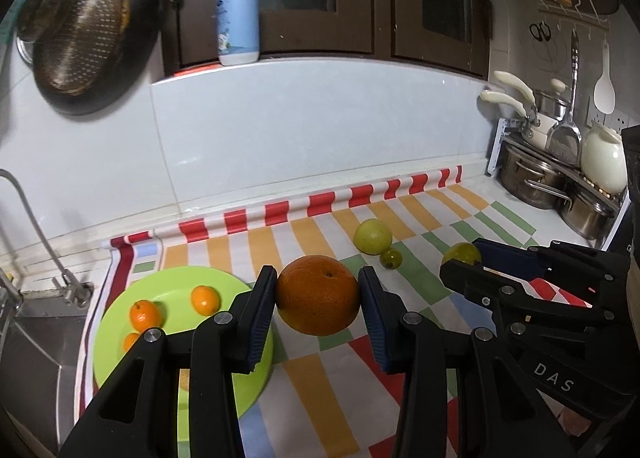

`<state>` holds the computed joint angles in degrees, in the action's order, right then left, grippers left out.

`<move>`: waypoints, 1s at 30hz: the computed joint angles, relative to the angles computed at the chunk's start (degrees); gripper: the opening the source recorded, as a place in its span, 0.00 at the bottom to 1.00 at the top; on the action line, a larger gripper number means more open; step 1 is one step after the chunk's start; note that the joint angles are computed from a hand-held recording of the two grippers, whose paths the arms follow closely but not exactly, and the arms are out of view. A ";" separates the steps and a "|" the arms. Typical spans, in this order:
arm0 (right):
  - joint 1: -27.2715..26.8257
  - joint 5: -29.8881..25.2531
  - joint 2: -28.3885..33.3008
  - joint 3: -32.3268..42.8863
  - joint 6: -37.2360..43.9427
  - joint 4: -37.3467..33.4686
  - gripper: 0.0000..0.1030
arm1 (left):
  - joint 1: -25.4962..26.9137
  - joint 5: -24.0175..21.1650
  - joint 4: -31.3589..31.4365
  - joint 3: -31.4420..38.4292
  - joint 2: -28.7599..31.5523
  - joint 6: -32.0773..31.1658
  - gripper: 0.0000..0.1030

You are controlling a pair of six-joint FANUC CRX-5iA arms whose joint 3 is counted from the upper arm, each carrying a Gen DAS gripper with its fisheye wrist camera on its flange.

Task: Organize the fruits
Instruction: 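Carry the orange in left tool while right tool carries green fruit to plate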

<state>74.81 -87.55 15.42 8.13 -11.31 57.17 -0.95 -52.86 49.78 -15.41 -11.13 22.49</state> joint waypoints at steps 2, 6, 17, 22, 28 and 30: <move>0.32 -0.19 0.55 0.84 0.46 0.40 0.31 | 1.03 -0.46 0.54 -0.50 -0.80 -0.49 0.40; 0.90 -0.47 1.80 2.71 1.51 1.19 0.31 | 2.96 -1.38 1.29 -1.24 -2.09 -1.41 0.40; 1.56 0.38 5.47 7.45 3.49 2.48 0.31 | 8.02 -3.63 2.08 -1.94 -3.80 -2.82 0.40; 1.49 0.93 7.18 9.92 5.13 3.23 0.31 | 9.66 -4.10 2.69 -2.09 -4.14 -3.47 0.40; 1.23 1.88 9.11 12.55 6.84 3.98 0.31 | 11.49 -4.23 2.98 -2.24 -4.35 -3.92 0.40; 1.08 2.33 9.49 13.09 7.25 4.07 0.31 | 12.09 -4.31 3.12 -2.31 -4.37 -4.03 0.40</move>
<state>75.89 -85.21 24.91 21.22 -4.06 61.24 11.14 -57.17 52.90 -17.71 -15.50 18.47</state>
